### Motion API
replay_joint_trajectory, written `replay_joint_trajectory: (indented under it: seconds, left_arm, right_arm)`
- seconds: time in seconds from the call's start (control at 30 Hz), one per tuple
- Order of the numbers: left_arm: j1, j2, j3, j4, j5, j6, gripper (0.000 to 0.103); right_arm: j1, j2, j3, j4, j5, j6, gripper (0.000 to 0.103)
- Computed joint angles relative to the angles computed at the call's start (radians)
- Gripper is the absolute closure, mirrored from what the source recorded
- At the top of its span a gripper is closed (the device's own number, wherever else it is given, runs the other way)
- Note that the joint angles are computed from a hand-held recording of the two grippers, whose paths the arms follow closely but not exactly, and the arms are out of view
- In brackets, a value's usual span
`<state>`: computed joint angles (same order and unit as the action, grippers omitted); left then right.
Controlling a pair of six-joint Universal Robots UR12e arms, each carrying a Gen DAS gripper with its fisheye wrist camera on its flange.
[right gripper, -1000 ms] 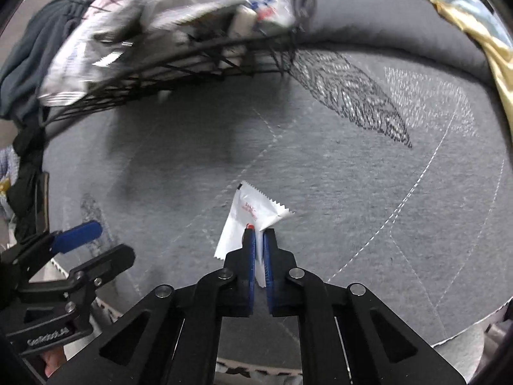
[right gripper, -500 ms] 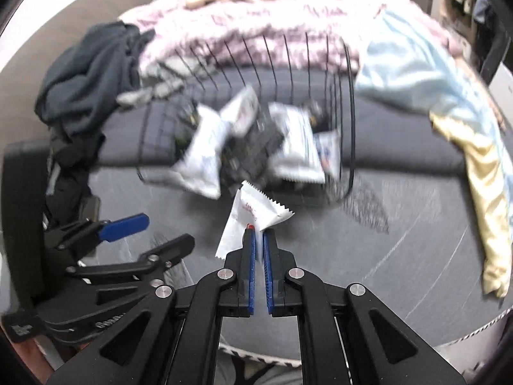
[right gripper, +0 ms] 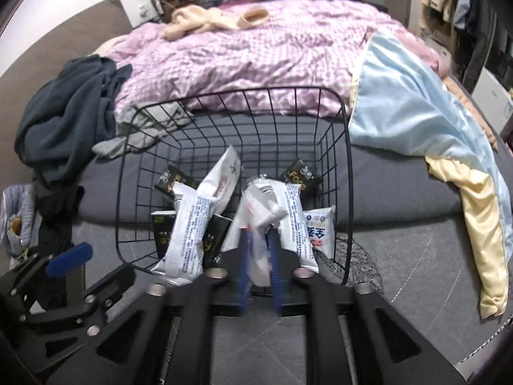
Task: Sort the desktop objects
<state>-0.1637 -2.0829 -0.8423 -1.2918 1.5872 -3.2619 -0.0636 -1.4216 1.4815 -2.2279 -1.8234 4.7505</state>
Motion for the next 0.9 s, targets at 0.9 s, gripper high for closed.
replay_joint_trajectory:
  seconds: [0.9]
  left_arm:
    - [-0.022,0.192,-0.351,0.105,-0.002,-0.037,0.03]
  right_arm:
    - [0.21,0.087,-0.075,0.08,-0.088,0.254,0.026]
